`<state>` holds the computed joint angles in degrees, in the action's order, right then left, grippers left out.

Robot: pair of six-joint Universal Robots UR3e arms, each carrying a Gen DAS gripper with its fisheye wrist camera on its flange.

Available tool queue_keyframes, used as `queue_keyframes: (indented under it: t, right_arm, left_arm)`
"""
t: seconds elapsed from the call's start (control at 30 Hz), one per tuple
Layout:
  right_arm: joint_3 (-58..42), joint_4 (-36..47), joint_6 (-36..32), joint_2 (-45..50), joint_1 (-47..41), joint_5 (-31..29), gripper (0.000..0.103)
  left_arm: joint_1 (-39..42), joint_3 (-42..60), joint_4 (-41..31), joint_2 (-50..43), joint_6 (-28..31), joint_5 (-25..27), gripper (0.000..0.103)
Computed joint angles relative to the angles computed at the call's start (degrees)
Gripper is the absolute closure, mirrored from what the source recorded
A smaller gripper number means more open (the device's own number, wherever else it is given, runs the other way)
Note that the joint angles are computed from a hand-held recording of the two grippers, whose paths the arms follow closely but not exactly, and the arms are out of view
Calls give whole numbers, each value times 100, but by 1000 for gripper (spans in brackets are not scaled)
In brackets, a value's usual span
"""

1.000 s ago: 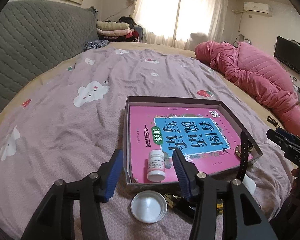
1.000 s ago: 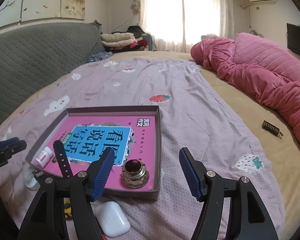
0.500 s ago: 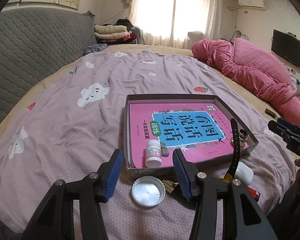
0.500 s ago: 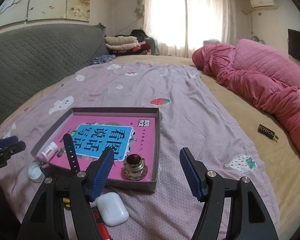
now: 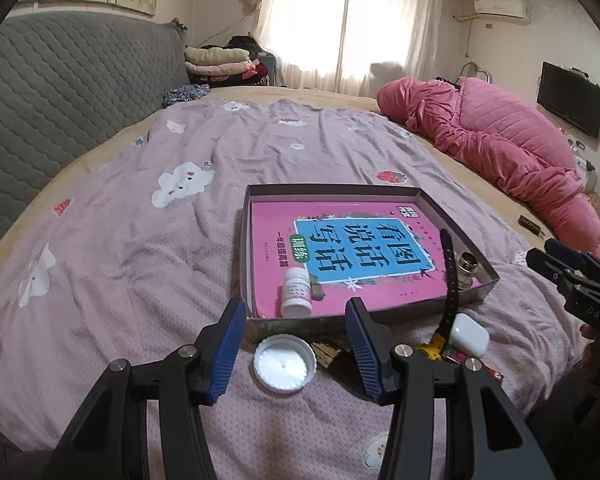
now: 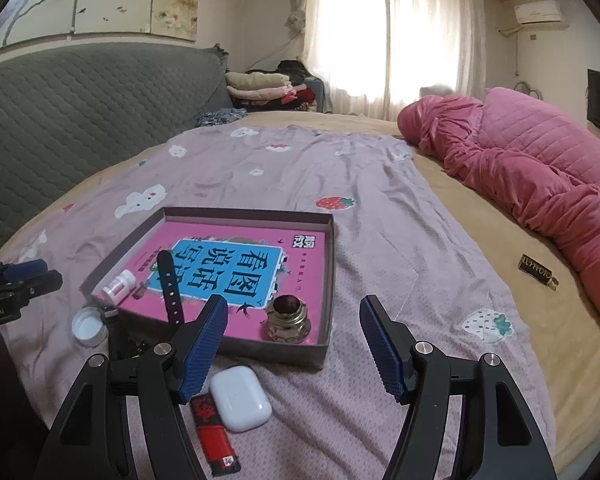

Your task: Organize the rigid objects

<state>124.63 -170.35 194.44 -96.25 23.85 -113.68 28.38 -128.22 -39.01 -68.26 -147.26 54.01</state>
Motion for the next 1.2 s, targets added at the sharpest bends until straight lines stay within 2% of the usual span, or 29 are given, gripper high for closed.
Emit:
queue_keyframes:
  t: [0.77, 1.0, 1.2]
  right_arm:
    - [-172, 717, 344, -104, 656, -349, 33]
    - [-99, 855, 483, -244, 618, -208, 33]
    - [22, 911, 552, -406, 530, 139, 33]
  left_arm:
    - [332, -142, -1561, 1018, 882, -233, 52]
    - [332, -117, -1912, 1133, 1069, -170, 52]
    - [291, -98, -2037, 1153, 1140, -47, 52]
